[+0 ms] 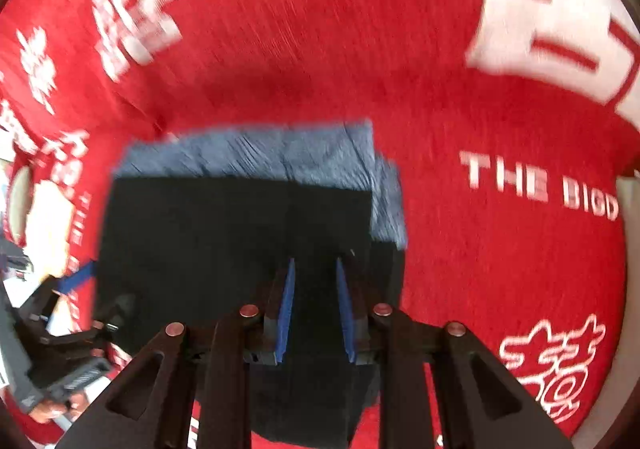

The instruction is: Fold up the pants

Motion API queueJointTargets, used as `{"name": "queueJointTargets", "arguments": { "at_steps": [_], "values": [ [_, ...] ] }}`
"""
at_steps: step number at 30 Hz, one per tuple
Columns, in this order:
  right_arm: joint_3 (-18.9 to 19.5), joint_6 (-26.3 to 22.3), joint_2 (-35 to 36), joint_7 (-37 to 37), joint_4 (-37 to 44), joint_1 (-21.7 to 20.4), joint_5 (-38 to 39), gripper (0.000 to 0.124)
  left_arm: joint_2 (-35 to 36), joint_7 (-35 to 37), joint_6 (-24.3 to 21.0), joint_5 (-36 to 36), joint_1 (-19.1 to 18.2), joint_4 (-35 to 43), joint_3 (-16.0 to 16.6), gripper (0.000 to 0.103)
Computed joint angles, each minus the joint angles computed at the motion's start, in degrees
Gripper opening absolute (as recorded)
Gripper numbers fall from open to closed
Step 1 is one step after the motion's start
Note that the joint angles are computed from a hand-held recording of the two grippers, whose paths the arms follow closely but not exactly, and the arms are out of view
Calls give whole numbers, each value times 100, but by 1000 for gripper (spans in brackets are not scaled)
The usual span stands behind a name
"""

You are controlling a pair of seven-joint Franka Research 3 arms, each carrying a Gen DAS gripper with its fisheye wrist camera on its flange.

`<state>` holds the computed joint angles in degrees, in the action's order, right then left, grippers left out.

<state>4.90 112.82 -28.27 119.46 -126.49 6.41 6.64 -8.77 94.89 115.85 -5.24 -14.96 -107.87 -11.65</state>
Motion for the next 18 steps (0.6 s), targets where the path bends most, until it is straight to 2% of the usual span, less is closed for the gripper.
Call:
{"name": "queueJointTargets", "arguments": {
  "at_steps": [5,18],
  "values": [
    [133,199,-268,101,-359,-6,-208,23,-25,-18,-63,-145,-5,-65,22,86],
    [434,-314,-413,430,-202,106,-689,24,322,-111,-442,-82,70,421,-23,86]
  ]
}}
